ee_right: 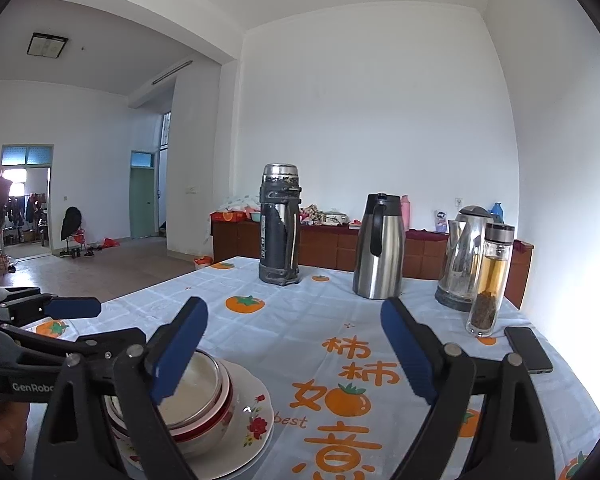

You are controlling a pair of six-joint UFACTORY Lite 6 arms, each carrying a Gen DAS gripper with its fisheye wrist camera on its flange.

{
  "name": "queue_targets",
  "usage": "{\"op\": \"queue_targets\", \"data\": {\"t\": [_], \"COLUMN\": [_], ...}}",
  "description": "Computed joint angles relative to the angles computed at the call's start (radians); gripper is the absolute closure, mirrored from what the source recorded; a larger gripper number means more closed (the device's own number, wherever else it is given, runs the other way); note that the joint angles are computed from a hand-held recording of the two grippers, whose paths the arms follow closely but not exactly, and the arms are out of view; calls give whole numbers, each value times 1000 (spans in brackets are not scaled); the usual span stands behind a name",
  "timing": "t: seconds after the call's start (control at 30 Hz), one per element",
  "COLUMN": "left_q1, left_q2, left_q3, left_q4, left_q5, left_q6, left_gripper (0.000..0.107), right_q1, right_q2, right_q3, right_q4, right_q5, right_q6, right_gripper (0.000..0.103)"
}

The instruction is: Organize plates and bowls

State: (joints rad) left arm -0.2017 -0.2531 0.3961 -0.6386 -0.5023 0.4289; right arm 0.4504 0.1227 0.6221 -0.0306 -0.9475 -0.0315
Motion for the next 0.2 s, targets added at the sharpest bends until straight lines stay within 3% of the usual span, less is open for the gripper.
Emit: {"op": "queue_targets", "data": {"t": [0.2], "left_q1": [-21], "left_q2": [-10], "left_q3": [-6], "left_q4": [-25], "left_q5": [-14], "left_q6": [30], "left_gripper": [33], "right_q1": [-1], "right_q2": [-5], "right_q3": [-4], "right_q4": [6], "right_q5": [-2], "right_q6": [-7], "right_gripper": [12]}}
